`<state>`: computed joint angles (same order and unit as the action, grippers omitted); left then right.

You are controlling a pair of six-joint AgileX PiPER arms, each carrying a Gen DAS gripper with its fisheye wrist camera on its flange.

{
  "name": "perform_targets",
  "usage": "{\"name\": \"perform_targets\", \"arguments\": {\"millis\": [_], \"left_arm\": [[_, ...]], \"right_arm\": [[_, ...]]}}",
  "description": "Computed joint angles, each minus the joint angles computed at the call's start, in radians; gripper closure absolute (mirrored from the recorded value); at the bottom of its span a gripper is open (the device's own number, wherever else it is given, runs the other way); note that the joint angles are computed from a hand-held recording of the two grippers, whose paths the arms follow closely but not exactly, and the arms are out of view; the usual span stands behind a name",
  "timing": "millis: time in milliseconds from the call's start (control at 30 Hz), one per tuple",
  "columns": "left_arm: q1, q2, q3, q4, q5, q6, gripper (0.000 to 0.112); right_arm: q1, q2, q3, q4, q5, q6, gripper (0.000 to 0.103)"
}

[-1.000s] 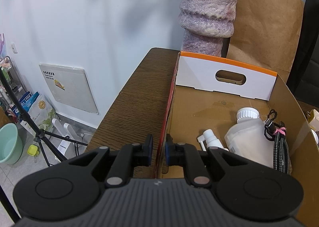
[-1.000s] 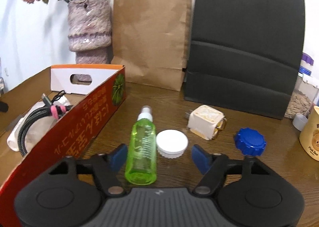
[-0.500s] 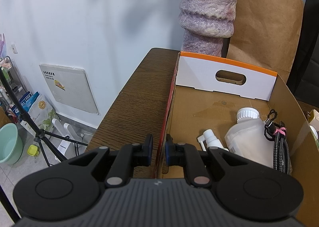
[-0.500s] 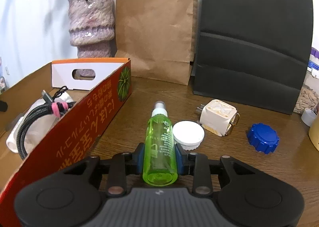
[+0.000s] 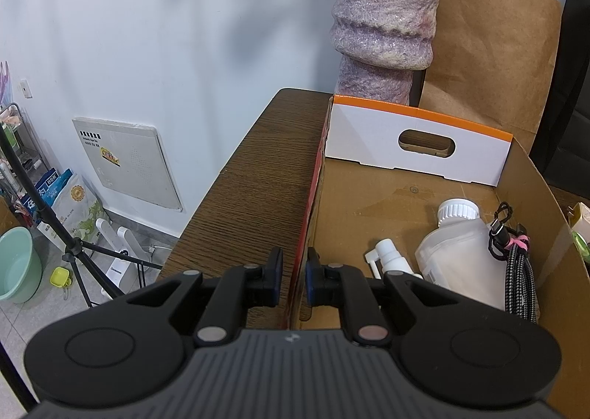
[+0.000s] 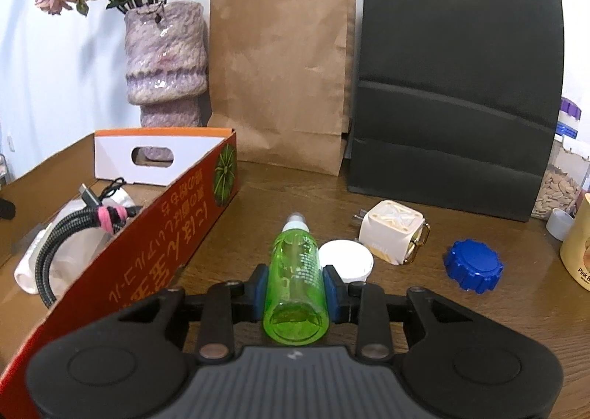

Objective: Organize rigid objects
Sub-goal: 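Carry the green spray bottle with the right gripper into the tray and release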

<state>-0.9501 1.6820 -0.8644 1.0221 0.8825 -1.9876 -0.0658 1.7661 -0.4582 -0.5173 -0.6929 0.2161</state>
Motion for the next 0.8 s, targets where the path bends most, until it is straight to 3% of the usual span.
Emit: {"name": "perform_targets", "arguments": {"millis": [800], "left_arm": [[0.002,-0.001,0.001,0.001,0.000,0.001,0.100]], "right_arm": [[-0.082,-0.141,0.064,-0.053,-0.116,0.024,0.073]]}}
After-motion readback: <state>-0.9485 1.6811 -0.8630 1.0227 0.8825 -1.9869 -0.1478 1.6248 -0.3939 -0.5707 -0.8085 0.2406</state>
